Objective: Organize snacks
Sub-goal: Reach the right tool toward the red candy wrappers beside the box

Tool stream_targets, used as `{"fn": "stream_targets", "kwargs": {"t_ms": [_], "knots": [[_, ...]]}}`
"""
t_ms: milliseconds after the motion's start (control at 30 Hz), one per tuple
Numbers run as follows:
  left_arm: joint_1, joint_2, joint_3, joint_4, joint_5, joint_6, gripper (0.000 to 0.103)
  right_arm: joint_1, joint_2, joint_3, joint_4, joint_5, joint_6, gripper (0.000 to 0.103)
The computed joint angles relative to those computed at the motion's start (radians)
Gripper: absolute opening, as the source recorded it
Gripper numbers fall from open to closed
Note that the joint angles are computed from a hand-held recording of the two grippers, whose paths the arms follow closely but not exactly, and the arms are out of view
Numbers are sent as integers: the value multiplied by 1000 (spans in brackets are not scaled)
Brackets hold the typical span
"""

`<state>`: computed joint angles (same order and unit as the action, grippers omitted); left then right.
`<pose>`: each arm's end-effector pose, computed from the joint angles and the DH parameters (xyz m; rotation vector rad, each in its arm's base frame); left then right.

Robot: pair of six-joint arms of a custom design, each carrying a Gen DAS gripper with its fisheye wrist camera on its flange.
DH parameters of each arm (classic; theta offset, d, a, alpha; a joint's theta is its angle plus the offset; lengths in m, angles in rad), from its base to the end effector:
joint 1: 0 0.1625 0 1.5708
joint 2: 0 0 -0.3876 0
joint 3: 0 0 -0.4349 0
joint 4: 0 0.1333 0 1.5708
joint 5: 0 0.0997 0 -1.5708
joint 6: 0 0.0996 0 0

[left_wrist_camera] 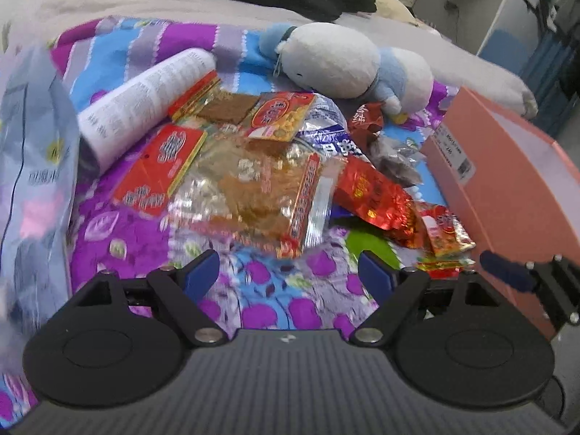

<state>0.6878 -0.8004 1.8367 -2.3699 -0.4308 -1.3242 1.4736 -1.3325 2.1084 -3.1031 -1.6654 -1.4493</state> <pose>-0.3050 -0.5402 0.0026 -0.3155 2.1698 -1.1338 0.0707 -0.5519 0.2309 1.5140 -1.9618 0.6226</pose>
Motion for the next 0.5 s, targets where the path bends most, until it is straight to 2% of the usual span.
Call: {"fn": "stream_targets", "kwargs": {"t_ms": [100, 267, 400, 500], "knots": [[23, 18, -53, 93, 13, 10, 87, 5, 48, -18, -39, -6, -27, 59], [59, 47, -124, 221, 31, 35, 94, 3, 118, -32, -139, -2, -84, 60], [84, 82, -204, 424, 45, -17, 95, -10, 162, -47, -203, 26, -117, 61], [102, 98, -229, 446, 29, -6, 95, -13, 183, -61, -217, 35, -115, 66]]}}
